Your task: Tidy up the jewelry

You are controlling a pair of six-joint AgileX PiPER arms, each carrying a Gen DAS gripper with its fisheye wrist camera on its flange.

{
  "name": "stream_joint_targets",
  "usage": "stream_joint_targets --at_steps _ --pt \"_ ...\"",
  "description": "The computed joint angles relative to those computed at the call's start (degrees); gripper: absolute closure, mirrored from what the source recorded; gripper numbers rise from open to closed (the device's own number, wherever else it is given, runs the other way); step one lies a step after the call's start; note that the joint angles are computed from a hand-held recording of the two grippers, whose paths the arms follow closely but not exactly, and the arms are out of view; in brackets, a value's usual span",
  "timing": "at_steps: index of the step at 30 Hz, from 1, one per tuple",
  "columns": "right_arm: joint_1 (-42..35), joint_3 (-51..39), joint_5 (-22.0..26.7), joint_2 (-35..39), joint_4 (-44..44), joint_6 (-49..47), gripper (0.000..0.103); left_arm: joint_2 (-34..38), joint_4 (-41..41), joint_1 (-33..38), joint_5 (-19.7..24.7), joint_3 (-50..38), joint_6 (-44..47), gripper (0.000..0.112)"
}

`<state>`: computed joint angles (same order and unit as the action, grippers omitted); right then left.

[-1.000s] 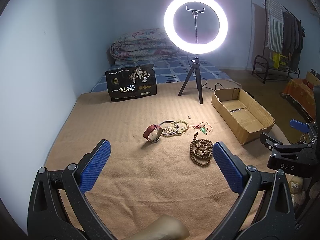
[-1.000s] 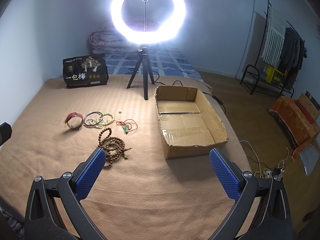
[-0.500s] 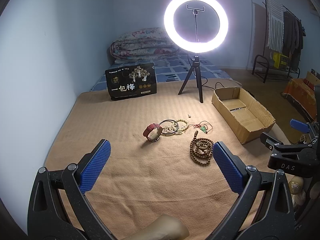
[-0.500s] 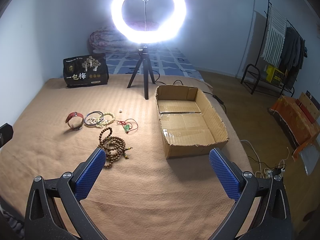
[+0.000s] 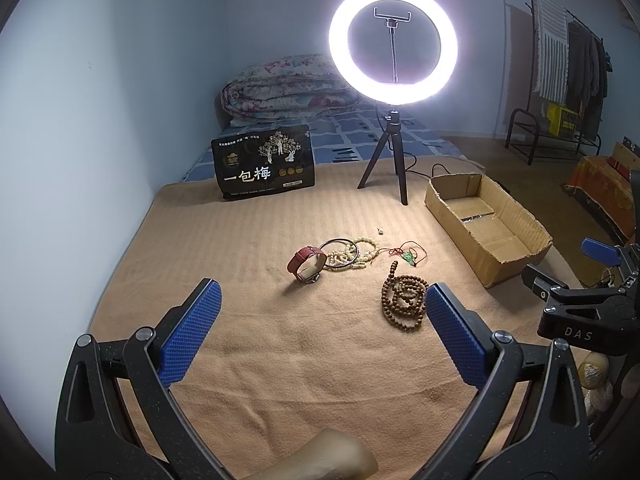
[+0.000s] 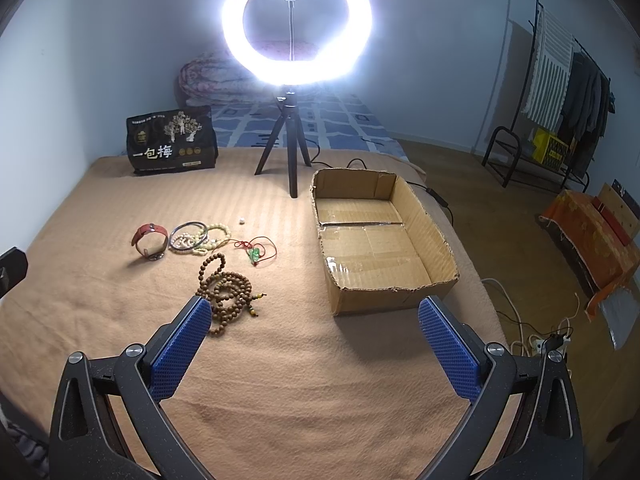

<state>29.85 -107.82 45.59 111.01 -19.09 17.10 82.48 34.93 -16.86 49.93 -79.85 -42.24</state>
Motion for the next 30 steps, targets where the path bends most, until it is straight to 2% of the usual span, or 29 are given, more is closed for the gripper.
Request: stream_joint_targets --at_steps 16,23,26,30 --pt "0.2 -1.3 0.6 1.2 1.1 -0.6 0.0 -0.1 -0.5 1.4 -0.8 1.8 0.4 0.009" --pt "-1.2 -8.4 4.2 5.9 8.9 -6.2 0.001 2.8 -3.8 4.0 -1.0 0.1 3.3 0.009" --pt "-1.2 -8.6 2.8 6.8 10.2 -8.1 0.001 4.4 -6.2 5.8 -1.2 -0.6 6.0 0.009" --pt "-0.9 -9.4 1.0 8.2 13.8 -15.9 0.001 8.0 -9.7 8.4 0.4 -2.3 9.5 0.009"
